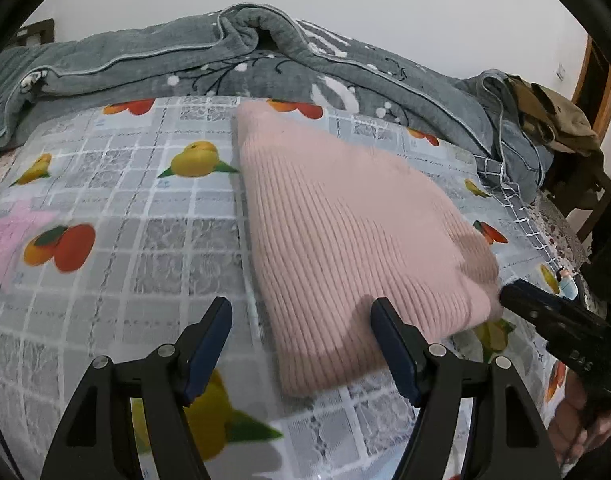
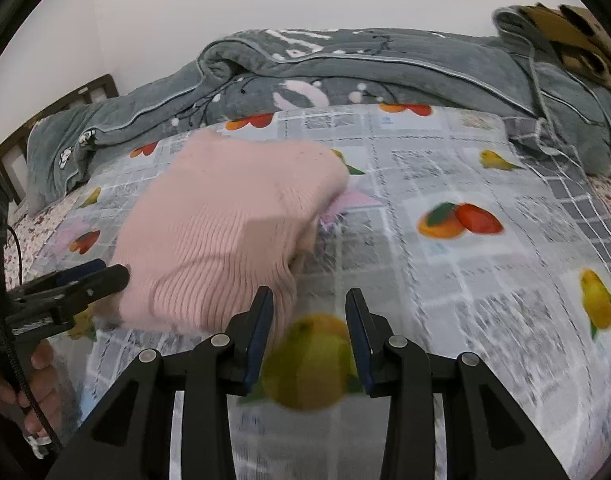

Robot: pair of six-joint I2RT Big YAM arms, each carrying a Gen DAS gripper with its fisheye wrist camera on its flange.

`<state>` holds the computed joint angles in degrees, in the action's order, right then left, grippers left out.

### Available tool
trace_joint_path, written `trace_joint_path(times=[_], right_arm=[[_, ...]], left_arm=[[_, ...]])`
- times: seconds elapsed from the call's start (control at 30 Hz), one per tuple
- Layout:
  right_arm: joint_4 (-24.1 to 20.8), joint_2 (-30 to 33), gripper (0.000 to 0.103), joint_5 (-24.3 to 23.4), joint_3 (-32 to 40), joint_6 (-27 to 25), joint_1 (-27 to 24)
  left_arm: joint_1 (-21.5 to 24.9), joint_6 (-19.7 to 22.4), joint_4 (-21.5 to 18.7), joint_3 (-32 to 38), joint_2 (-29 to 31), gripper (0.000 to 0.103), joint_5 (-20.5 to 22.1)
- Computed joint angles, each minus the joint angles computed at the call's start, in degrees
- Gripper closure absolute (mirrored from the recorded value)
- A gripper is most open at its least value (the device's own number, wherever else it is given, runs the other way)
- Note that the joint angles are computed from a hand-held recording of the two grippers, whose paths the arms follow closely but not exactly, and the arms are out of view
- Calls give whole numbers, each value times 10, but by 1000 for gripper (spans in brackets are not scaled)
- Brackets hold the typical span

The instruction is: Fold small clothes

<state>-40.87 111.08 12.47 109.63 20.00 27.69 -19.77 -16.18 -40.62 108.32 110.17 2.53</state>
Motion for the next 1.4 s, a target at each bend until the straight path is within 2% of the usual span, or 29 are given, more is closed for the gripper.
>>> trace_joint_path(times=[0.27, 0.43, 0.5, 0.53, 0.6, 0.67, 0.73, 0.8, 1.03, 1.4], right_arm=[[-19, -79, 67, 45, -72, 16, 18], [-30, -130, 66, 84, -104, 17, 33], [-33, -152, 64, 86, -118, 18, 38], [-34, -159, 61, 87, -123, 21, 40], [-32, -179, 29, 89, -139, 27, 45], [-7, -203, 18, 94, -167, 18, 52], [14, -229, 12, 111, -193, 0, 65], [14, -241, 5, 131, -205, -4, 74], [-6, -275, 5, 138, -238, 19, 86], [-16, -285, 5, 145, -244, 27, 88]], left_arm=[[-33, -25, -14, -63, -69, 32, -75], [-55, -11, -12, -96, -122, 13, -127], [-63, -10, -20, -106, -145, 9, -147], [-69, -9, -23, -111, -158, 7, -157], [-79, -8, -30, -117, -175, 6, -173], [-87, -9, -35, -125, -190, 6, -184], [-96, -11, -37, -135, -207, 6, -195], [-105, -15, -35, -145, -221, 6, -210], [-134, -15, -38, -163, -246, 5, -250], [-138, -21, -42, -160, -244, 5, -253]])
